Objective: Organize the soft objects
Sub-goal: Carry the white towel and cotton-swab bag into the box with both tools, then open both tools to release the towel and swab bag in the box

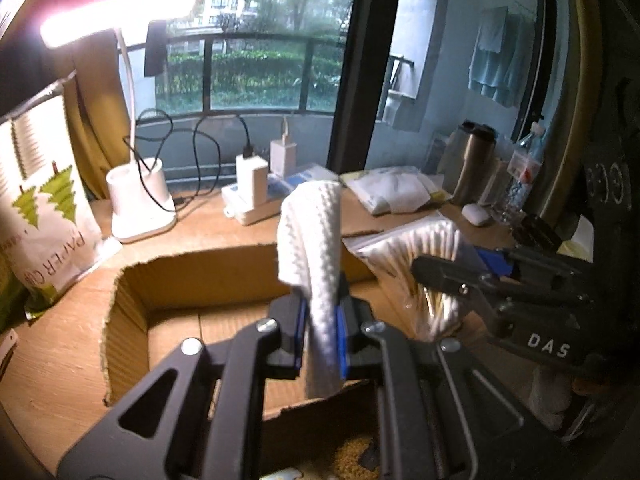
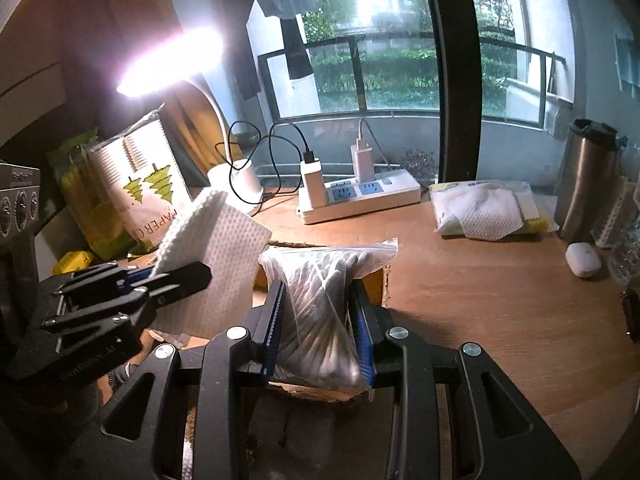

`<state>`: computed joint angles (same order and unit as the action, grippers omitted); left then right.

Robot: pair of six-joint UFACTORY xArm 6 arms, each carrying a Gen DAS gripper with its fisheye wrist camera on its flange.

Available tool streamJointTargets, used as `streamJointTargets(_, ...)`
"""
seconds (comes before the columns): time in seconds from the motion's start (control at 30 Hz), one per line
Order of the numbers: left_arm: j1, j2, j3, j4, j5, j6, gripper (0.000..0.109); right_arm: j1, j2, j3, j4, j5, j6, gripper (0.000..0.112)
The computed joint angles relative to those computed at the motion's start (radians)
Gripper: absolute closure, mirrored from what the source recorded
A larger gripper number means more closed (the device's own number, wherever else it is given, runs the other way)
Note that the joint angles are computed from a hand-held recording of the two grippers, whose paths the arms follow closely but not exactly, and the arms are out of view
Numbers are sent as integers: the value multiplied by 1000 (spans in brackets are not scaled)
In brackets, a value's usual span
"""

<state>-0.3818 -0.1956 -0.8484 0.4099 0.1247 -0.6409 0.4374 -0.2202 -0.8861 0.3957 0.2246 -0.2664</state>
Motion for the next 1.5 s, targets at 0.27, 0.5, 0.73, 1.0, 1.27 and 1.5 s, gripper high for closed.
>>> streamJointTargets(0.27, -14, 73, -32, -135, 45, 102, 96, -6, 63, -34, 60, 24, -48, 78)
streamJointTargets(0.5, -24, 92, -49, -229, 90, 179, 87, -8, 85, -50, 94, 46, -77, 78)
streamJointTargets(0.73, -15, 63, -39, -166, 110, 120, 76, -9, 77, -47, 63, 49, -45, 73)
streamJointTargets(1.0, 9, -17, 22, -83, 67, 21, 44, -17, 21, -19, -118, 43, 125, 63)
streamJointTargets(1.27, 36, -138, 114, -30, 44, -11, 44, -3, -44, 2, -406, 66, 406, 63)
streamJointTargets(1.5, 80, -277, 224, 9, 10, -30, 43, 46, -87, 1, -648, 111, 641, 63)
